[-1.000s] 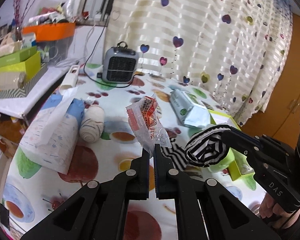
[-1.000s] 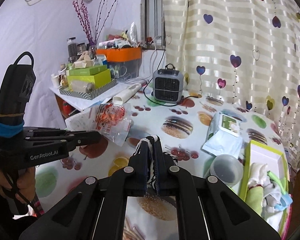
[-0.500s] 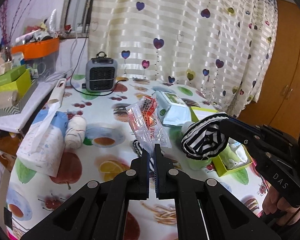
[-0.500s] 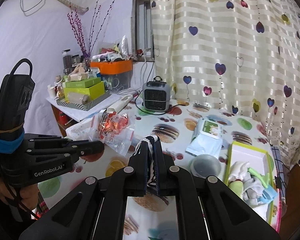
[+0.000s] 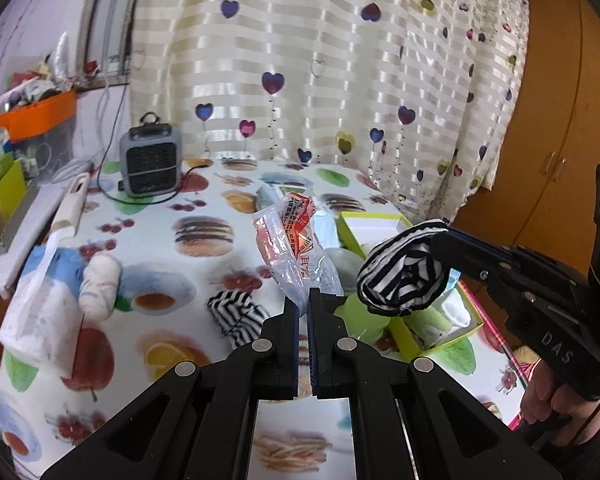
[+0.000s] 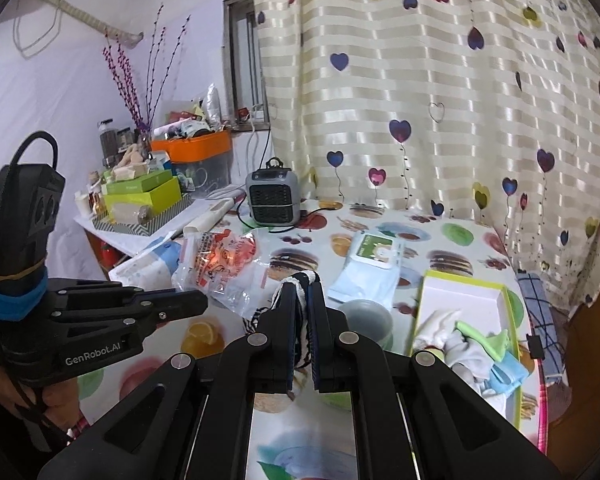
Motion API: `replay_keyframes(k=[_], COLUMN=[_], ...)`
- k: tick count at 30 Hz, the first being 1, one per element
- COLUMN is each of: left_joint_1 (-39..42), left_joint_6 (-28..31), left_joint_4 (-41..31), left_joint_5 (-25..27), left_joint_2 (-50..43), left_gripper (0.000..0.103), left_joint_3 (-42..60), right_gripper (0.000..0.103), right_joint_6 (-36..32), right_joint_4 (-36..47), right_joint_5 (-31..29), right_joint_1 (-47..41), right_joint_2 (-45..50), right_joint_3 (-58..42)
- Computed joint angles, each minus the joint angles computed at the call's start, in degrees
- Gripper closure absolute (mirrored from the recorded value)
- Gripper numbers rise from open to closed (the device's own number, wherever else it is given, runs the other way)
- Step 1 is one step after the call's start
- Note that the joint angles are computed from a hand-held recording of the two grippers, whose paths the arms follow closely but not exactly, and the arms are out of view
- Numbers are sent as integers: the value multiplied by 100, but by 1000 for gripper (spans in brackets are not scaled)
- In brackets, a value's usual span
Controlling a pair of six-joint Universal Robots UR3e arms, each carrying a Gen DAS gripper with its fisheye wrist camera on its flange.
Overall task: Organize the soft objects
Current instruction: 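Carry the striped cloth and plastic bag over the box lid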
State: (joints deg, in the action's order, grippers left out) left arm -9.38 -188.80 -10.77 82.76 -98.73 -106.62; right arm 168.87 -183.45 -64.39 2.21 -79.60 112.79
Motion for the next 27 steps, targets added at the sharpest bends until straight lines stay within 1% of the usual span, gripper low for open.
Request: replay_keyframes(k=[3, 10, 19, 27], left_joint_1=[-123, -465, -743, -923], left_joint_6=[26, 98, 108, 165], left_joint_4=[-40, -305, -666, -1149], left_joint_5=[-3, -45, -29, -120], left_joint_2=[-314, -1138, -1841, -2590], left_gripper=[99, 99, 99, 99], left_joint_3=[413, 1342, 2302, 3464], right_gripper=[97, 97, 97, 97], right_joint_6=[117, 120, 126, 219], right_joint_4=[-75, -168, -233, -310], right_joint_5=[35, 154, 382, 543], right_joint_1=[-206, -547, -998, -1422], right_joint_2=[43, 236, 414, 591], right_joint_3=[29, 166, 142, 17])
